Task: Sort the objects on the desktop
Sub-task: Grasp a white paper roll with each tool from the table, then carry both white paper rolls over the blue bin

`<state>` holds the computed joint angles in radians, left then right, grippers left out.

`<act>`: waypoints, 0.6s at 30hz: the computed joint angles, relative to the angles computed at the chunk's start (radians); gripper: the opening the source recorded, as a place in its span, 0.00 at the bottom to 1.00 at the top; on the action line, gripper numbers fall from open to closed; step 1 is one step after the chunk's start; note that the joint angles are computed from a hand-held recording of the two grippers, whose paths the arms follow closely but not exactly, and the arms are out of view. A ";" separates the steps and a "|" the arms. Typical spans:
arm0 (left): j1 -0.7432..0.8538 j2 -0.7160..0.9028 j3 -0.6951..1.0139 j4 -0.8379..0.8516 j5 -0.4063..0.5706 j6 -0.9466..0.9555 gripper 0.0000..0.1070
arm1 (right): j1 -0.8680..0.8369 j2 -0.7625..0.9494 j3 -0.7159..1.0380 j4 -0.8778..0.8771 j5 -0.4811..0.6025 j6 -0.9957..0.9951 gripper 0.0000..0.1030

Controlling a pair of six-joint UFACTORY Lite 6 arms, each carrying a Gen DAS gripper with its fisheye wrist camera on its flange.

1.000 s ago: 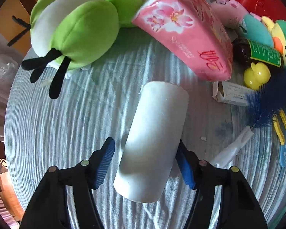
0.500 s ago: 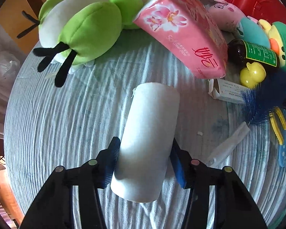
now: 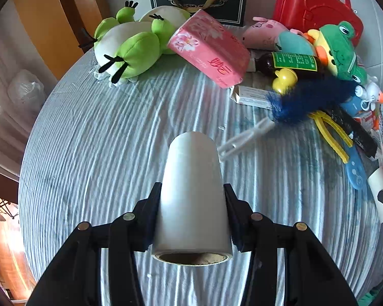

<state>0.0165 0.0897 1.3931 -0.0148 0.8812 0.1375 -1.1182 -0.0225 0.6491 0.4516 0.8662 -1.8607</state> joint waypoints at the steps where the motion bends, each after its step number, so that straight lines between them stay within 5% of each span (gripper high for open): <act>1: -0.018 -0.048 -0.075 0.003 -0.026 -0.017 0.43 | -0.038 0.036 0.011 -0.011 -0.012 -0.046 0.44; 18: -0.309 -0.359 -0.475 0.141 -0.025 -0.359 0.42 | -0.110 0.240 0.206 -0.126 -0.026 -0.159 0.44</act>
<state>-0.2925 -0.2692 0.9181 0.1262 0.8567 -0.2216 -1.2282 0.2174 0.8554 0.3259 0.8400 -2.0200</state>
